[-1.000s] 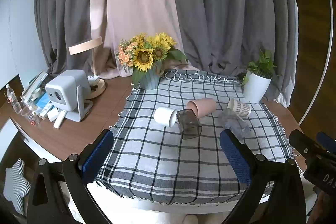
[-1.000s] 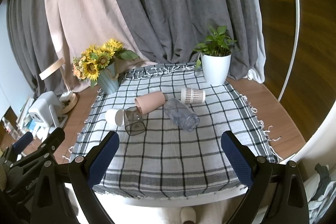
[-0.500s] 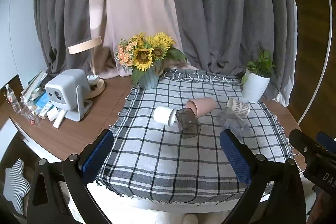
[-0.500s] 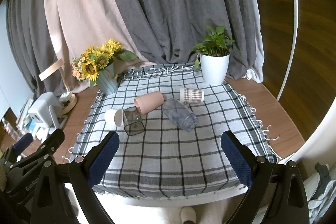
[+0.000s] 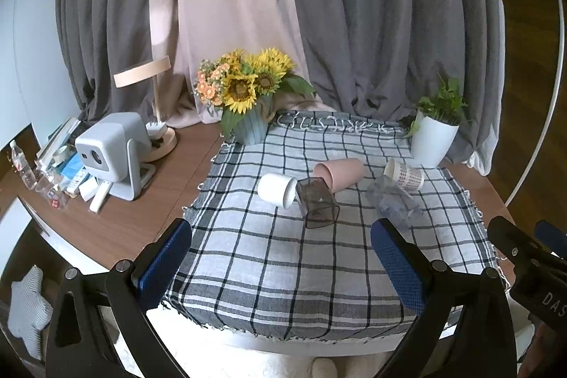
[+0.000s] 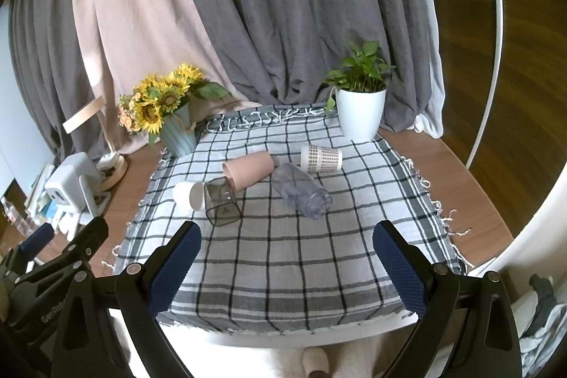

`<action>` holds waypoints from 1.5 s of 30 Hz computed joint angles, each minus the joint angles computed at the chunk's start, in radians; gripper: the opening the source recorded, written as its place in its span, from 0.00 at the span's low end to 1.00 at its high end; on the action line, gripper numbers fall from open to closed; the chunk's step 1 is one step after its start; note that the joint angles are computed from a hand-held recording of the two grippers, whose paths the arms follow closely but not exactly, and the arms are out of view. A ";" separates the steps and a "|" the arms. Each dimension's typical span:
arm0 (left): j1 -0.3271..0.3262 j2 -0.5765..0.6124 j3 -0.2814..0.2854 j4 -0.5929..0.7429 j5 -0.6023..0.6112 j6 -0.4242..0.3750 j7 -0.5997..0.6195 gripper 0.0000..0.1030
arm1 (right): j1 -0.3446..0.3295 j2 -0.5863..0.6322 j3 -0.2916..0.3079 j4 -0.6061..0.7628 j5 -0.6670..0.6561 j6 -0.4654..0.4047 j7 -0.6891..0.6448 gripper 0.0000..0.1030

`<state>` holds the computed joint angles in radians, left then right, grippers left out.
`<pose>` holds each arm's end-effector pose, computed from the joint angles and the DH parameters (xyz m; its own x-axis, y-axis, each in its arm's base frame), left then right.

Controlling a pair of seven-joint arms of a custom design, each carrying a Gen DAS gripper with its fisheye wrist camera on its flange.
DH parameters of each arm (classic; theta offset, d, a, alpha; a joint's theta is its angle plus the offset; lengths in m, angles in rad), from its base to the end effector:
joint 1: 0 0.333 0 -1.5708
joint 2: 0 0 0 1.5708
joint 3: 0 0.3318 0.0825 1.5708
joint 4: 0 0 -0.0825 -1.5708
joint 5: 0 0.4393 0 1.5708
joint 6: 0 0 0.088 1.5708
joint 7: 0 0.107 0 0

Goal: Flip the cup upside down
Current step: 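Move the right tool down to the clear plastic measuring cup lying on its side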

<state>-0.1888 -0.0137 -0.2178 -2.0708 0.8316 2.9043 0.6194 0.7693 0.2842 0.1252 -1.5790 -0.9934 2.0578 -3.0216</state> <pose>0.5646 -0.2923 0.5109 -0.1858 -0.9826 -0.0004 -0.5836 0.1107 -0.8045 0.4997 0.5351 0.5158 -0.3441 -0.9337 -0.0993 -0.5594 0.2888 -0.7769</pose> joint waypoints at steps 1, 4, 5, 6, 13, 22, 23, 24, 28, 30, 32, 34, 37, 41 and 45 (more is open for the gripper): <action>-0.002 0.008 -0.001 0.009 -0.024 -0.013 0.019 1.00 | -0.008 -0.004 -0.002 -0.009 0.007 0.009 -0.006 0.95; -0.022 0.049 -0.002 0.047 -0.088 -0.058 0.051 1.00 | -0.035 -0.010 -0.004 -0.023 0.040 0.047 -0.044 0.95; -0.034 0.066 0.000 0.066 -0.092 -0.080 0.045 1.00 | -0.047 -0.011 -0.005 -0.029 0.054 0.065 -0.064 0.95; -0.049 0.085 0.006 0.086 -0.079 -0.098 0.025 1.00 | -0.059 -0.009 -0.007 -0.031 0.068 0.084 -0.086 0.95; -0.156 0.228 0.049 0.267 -0.059 -0.287 -0.075 1.00 | -0.158 0.037 -0.034 -0.017 0.177 0.248 -0.325 0.95; -0.262 0.465 0.106 0.555 -0.227 -0.537 -0.075 1.00 | -0.267 0.236 -0.047 0.162 0.460 0.348 -0.743 0.95; -0.271 0.489 0.111 0.585 -0.246 -0.564 -0.074 1.00 | -0.277 0.260 -0.046 0.183 0.494 0.354 -0.785 0.95; -0.279 0.514 0.117 0.615 -0.265 -0.588 -0.076 1.00 | -0.285 0.285 -0.045 0.207 0.528 0.350 -0.825 0.95; -0.307 0.609 0.134 0.734 -0.329 -0.693 -0.072 1.00 | -0.315 0.383 -0.040 0.310 0.652 0.316 -0.977 0.94; -0.319 0.657 0.141 0.798 -0.352 -0.738 -0.061 1.00 | -0.326 0.418 -0.040 0.342 0.698 0.314 -1.037 0.94; -0.333 0.695 0.152 0.851 -0.364 -0.777 -0.057 1.00 | -0.335 0.458 -0.038 0.385 0.740 0.306 -1.092 0.94; -0.345 0.729 0.164 0.898 -0.370 -0.812 -0.057 1.00 | -0.337 0.501 -0.042 0.439 0.773 0.281 -1.133 0.92; -0.356 0.772 0.174 0.959 -0.382 -0.860 -0.055 1.00 | -0.342 0.560 -0.043 0.512 0.813 0.262 -1.193 0.91; -0.361 0.814 0.181 1.015 -0.400 -0.899 -0.054 1.00 | -0.348 0.643 -0.040 0.625 0.865 0.211 -1.259 0.88; -0.364 0.851 0.187 1.067 -0.410 -0.933 -0.041 1.00 | -0.346 0.728 -0.045 0.749 0.907 0.144 -1.298 0.84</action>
